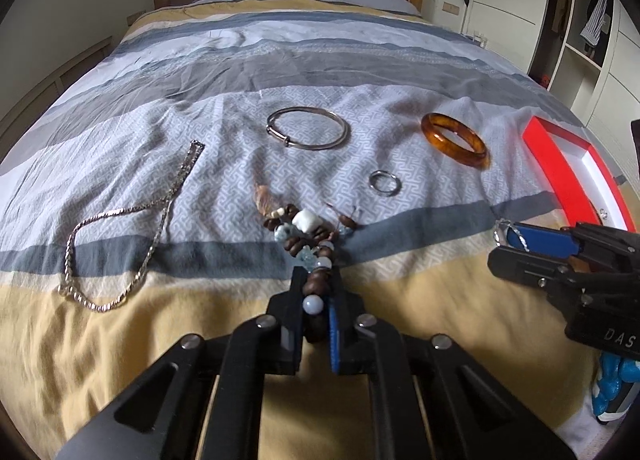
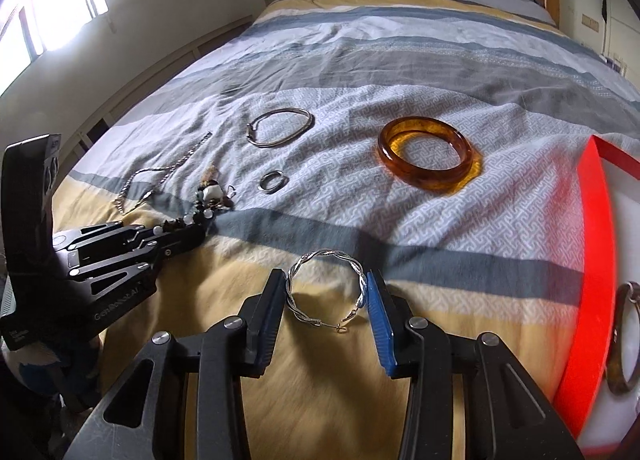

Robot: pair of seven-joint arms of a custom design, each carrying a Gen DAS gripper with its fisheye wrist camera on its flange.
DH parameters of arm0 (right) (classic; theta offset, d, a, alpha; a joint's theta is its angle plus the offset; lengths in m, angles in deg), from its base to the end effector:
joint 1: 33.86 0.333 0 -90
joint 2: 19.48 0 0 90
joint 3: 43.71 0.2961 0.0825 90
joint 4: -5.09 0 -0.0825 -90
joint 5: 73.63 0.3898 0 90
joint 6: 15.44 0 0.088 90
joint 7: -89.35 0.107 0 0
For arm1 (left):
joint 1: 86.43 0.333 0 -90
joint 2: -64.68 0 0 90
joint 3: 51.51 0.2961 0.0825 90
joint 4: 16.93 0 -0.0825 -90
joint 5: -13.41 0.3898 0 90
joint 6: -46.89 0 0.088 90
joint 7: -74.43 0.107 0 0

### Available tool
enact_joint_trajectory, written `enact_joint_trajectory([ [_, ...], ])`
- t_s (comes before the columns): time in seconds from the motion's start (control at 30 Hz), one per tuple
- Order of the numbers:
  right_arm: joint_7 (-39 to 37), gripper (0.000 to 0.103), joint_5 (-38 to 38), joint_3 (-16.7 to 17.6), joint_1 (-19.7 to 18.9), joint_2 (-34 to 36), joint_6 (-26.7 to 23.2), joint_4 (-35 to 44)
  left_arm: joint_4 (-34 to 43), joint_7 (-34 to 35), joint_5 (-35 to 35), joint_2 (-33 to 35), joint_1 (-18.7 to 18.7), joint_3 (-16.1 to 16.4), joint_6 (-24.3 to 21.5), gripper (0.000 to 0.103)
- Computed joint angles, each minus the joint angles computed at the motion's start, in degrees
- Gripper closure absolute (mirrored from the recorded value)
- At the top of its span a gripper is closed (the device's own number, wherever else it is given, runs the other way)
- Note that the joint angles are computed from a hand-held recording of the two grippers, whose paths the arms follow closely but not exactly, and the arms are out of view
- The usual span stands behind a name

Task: Organize jewelry
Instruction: 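Grasp another twisted silver bangle with the right tool while the left tool grasps the beaded bracelet, then carry the twisted bangle in the right tool while the left tool carries the beaded bracelet into the box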

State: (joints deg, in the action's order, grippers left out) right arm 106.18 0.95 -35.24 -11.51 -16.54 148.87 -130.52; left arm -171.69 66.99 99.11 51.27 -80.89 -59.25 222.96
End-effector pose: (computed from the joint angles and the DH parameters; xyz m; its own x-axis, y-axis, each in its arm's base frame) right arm 0.4676 0.2165 0.3016 0.6189 -0.7529 -0.2238 -0.6955 -0.3929 -0.6015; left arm 0.3916 -0.0929 0.2996 0.1672 -0.9850 0.0429 -0.7663 -0.1573 -0.6229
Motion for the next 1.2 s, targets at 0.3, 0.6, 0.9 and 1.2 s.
enact_joint_trajectory([
  [0.3,-0.6,0.063,1.6,-1.8,1.0,-10.1,-2.2,-7.1,-8.6,15.3,-21.0,-12.5,-5.6,-0.3,-2.7,0.095],
  [0.6,0.9,0.063,-0.1,-5.7,1.8,-23.9,-3.6,-16.0,-11.4,26.9,-37.8,-24.3,-14.4,-2.0,-9.9,0.095],
  [0.9,0.1,0.063,-4.6,-11.8,-1.9,-32.5,-4.8,-20.8,-1.3,30.3,-42.8,-17.3,-15.7,-9.1,-9.2,0.094],
  [1.2,-6.3,0.063,-5.8,-16.7,-8.9,-24.1,-5.5,-13.5,20.2,25.9,-32.8,5.7,-13.5,-13.1,-5.8,0.094],
])
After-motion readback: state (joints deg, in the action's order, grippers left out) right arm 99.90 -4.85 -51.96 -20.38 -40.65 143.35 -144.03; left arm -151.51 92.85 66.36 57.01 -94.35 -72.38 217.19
